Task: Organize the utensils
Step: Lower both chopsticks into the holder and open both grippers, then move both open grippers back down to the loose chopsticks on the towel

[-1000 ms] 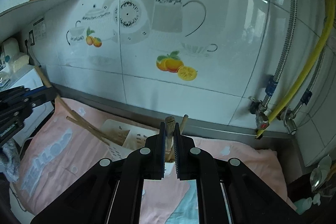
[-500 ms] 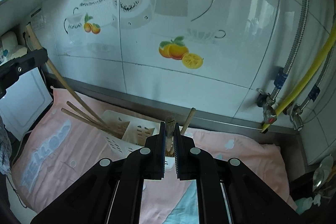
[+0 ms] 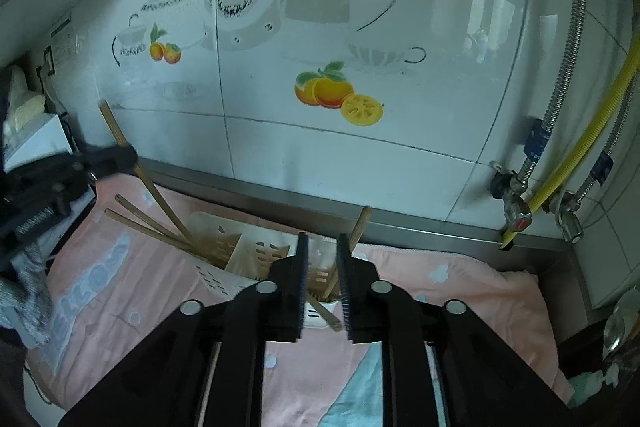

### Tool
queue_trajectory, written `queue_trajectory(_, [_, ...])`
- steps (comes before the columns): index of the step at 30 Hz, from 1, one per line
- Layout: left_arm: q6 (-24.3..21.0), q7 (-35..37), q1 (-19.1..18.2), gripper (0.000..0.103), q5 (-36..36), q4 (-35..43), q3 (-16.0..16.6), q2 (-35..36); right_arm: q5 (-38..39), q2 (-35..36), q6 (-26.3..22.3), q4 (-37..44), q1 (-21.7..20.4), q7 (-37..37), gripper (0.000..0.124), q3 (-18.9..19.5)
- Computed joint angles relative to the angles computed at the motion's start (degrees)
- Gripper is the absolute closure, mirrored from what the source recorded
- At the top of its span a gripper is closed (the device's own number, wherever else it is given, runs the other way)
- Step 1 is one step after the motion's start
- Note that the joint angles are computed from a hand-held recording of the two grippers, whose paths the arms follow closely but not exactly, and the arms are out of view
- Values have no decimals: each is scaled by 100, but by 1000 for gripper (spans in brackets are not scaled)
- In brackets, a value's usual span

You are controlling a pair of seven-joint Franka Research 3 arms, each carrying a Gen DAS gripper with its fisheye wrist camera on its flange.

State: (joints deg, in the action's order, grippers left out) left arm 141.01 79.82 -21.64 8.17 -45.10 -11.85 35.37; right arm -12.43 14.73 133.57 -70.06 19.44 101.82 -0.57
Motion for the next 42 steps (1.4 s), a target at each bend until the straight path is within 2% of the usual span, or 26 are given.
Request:
queue_trajectory(3, [-63,62,21,97,-41,-58,-26,6,-181,-234,294,-366,39,174,97,-24])
queue_trajectory(7, [140,21,72,95,-18,-489,-26,-212,-385,-643,723,-986,32,407,92,39])
queue_trajectory(10, [406,-26,166,94,-30,-991,-61,-507,-654,-971,1010,-1498,20,696,84,112])
queue_trajectory(12, [637,-74,247,92,-48,-1422,-96,-774,-832,-1195,1218,-1861,-17,906,84,186])
queue_trajectory(14, [895,-104,341,85,-74,-1899,-139,-1069,-936,-1439,1405,-2269,-66,1080,84,288])
queue_trajectory(15, [1043,-181,366,76,-42,-2202,-124,-1261,-940,-1535,1482,-2440,-97,1123,84,344])
queue_trajectory(19, [1499,-256,546,71,-50,-3288,-189,-1950,-1245,-1996,1827,-3287,-213,1509,80,614])
queue_trajectory(22, [1810,-235,705,62,-221,-4072,-260,-2443,-1442,-2259,2058,-3844,-324,1830,80,837])
queue_trajectory(27, [2174,-185,830,55,-490,-5311,-254,-3218,-1596,-2557,2240,-4606,-433,2206,80,1165])
queue_trajectory(30, [2363,-255,829,55,-538,-5966,-186,-3601,-1455,-2648,2313,-4952,-423,2257,80,1269])
queue_trajectory(33, [2525,-206,770,55,-902,-6561,-99,-3930,-1483,-2713,2382,-5250,-467,2505,81,1416])
queue_trajectory(35, [2605,-140,687,55,-1157,-6908,-24,-4104,-1531,-2739,2406,-5416,-481,2676,87,1500])
queue_trajectory(42, [2757,-570,568,55,-959,-7805,80,-4530,-1107,-2693,2576,-5823,-330,2780,96,1521])
